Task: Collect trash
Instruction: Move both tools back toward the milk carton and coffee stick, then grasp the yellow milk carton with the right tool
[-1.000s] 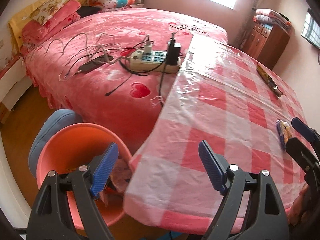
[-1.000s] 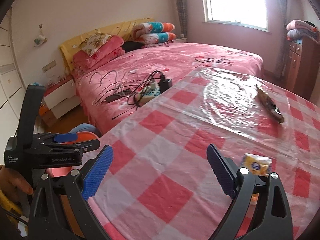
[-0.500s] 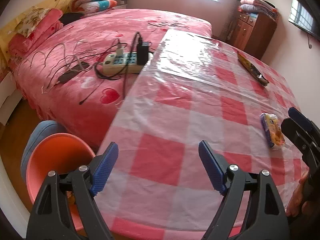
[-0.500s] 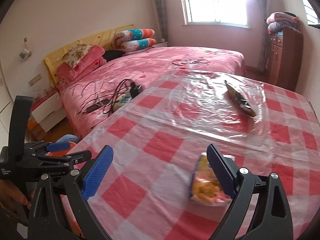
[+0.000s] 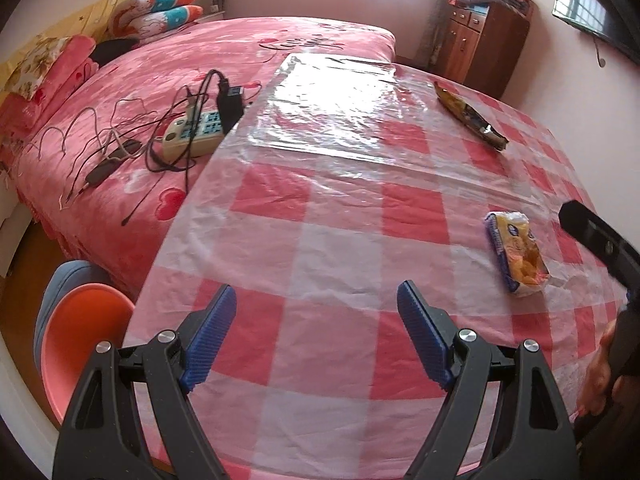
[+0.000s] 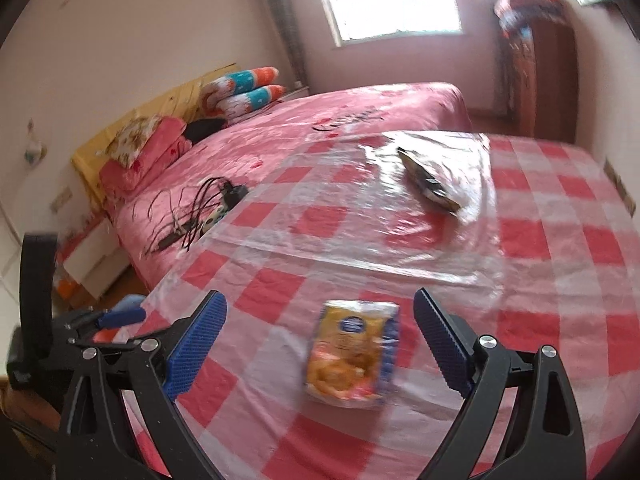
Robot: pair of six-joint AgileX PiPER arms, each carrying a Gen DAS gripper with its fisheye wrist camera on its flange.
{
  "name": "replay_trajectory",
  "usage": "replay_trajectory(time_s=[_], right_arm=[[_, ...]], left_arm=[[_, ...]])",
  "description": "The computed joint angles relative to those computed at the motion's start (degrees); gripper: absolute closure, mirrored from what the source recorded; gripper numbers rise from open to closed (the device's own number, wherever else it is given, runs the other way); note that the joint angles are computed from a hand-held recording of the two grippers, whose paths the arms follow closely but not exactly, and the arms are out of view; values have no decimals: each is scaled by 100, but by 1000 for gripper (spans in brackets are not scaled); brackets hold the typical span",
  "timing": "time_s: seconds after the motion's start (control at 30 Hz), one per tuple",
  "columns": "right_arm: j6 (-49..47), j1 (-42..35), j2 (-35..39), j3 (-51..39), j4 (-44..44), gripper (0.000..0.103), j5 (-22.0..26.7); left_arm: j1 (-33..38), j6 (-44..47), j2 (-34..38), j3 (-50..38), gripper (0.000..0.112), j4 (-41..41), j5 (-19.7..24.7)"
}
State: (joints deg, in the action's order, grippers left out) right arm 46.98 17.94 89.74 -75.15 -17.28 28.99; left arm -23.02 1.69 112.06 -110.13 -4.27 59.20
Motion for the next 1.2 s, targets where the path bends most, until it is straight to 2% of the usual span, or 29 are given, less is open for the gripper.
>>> replay_trajectory(time_s=[0.2,0.37,0.5,0.57,0.77,1.1,1.17,1.2], right_arm=[[-1022,-605,-188,422,1359,10,-314],[-1968,-674,15,229,2305,10,-139],[-1869,-460,251,-116,2003,11,180],[-1890,-404,394,-297,1977,19,362],[-1639,-231,732,-667,1412,29,825],[-1356,24,1059,-1052,671,31,1244],[-1288,75,1118,-1147,496,41,1368],[-1285,89,1143,-1181,450,42,1407]], left_arm=[[-160,-40,47,-48,29,22,27],[-246,-110,189,-230,29,153,117],[-211,-180,310,-436,29,186,200],[-193,-204,376,-548,29,203,235],[-177,-295,586,-913,29,235,335],[-204,-320,1128,-1846,29,132,682],[-204,-339,1292,-2161,29,84,804],[-196,-350,1426,-2427,29,30,923]])
